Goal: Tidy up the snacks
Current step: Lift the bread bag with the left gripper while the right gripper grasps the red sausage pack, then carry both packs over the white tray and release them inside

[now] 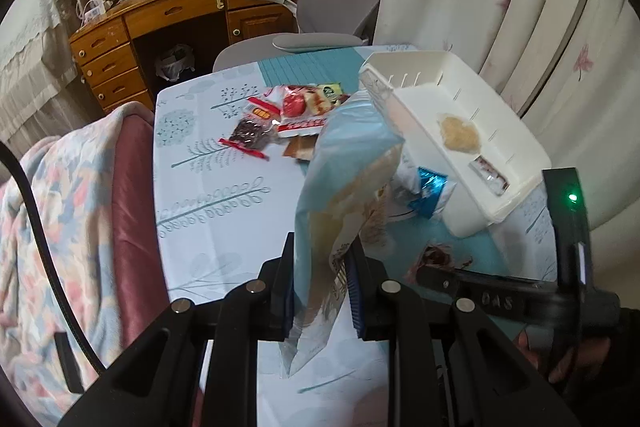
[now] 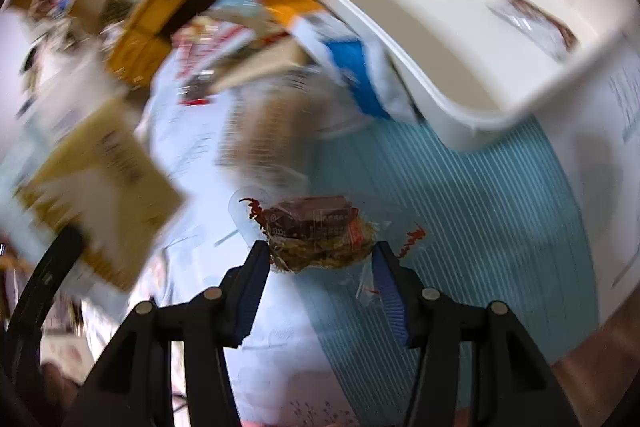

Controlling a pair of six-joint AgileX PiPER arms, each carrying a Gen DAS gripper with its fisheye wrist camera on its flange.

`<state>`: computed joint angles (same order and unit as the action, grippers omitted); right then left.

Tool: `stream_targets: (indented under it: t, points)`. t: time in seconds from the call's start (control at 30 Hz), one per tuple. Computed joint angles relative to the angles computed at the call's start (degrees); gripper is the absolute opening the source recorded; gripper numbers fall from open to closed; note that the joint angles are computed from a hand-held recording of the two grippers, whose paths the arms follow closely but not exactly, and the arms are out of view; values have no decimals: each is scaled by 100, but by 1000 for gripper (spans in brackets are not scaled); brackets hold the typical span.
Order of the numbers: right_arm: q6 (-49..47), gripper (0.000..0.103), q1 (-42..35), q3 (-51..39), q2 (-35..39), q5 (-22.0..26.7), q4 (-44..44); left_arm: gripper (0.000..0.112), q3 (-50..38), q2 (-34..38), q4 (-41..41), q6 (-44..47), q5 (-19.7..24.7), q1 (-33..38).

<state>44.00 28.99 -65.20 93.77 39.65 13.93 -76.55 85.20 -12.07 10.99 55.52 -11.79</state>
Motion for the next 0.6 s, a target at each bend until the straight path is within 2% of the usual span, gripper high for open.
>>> stream_targets:
  t: [0.23, 0.43, 0.6]
  points:
    - [-1825, 53, -510, -90, -702, 279, 284, 20, -35, -89, 113, -1338, -115, -634]
    - [-3238, 53, -1136, -149, -1068, 548, 700, 20, -270, -53, 790, -2608, -398, -1474]
    - [-4512, 53, -1969, -193, -1214, 898, 1277, 20, -676, 228, 1660, -3810, -564, -2202]
